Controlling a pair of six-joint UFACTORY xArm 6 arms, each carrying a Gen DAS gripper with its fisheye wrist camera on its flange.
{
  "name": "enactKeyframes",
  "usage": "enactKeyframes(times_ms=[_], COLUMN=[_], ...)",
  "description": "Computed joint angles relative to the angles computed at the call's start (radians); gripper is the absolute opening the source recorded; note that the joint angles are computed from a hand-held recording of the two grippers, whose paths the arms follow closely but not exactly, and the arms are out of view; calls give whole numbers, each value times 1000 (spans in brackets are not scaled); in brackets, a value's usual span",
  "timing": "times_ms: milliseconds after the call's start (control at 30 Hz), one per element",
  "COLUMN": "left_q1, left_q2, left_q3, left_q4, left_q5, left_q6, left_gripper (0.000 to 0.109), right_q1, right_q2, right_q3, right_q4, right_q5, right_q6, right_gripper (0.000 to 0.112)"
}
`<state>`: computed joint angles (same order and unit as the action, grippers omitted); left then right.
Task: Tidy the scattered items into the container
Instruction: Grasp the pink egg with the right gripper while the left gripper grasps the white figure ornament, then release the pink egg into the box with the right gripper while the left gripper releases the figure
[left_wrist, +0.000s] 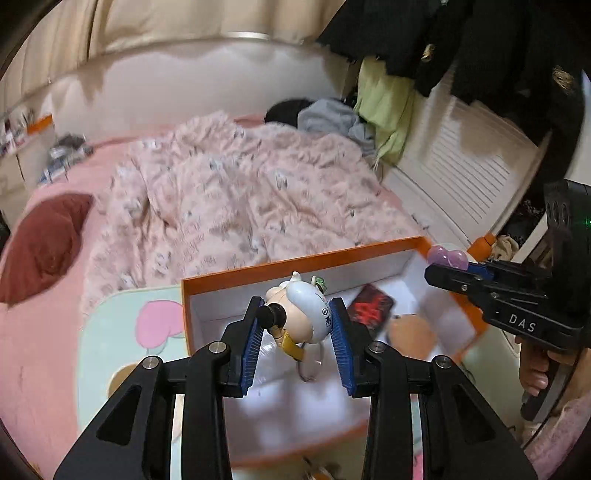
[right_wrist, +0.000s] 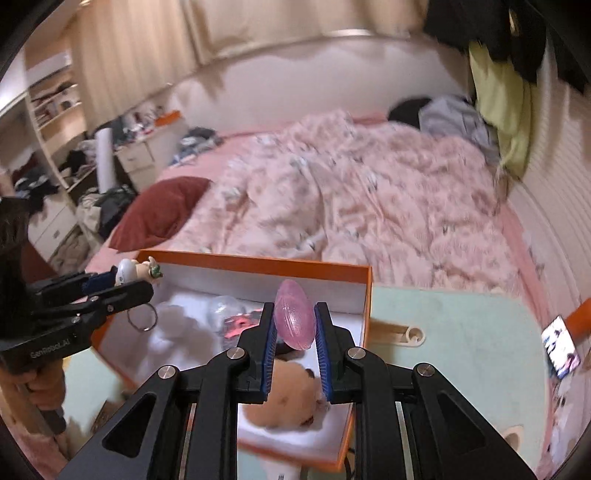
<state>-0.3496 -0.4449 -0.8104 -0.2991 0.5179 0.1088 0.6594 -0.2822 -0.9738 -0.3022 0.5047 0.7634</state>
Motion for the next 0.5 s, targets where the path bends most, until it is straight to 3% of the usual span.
enactKeyframes(times_ms=[100,333,500], left_q1=[14,19,24], left_q2=[33,23,6], left_q3=[0,23,38], left_q4=[31,-80,-185], left_q5=[-15,-61,-76], left_q6=[-34,21,95], left_gripper=[37,37,46], right_q1=[-14,5,-6], right_q2=[23,42,5], right_q3=[-3,-26,25], right_q4=[61,-216,-237], right_q5=[-7,33,-33], right_q6=[-44,177,210], right_gripper=[19,24,29])
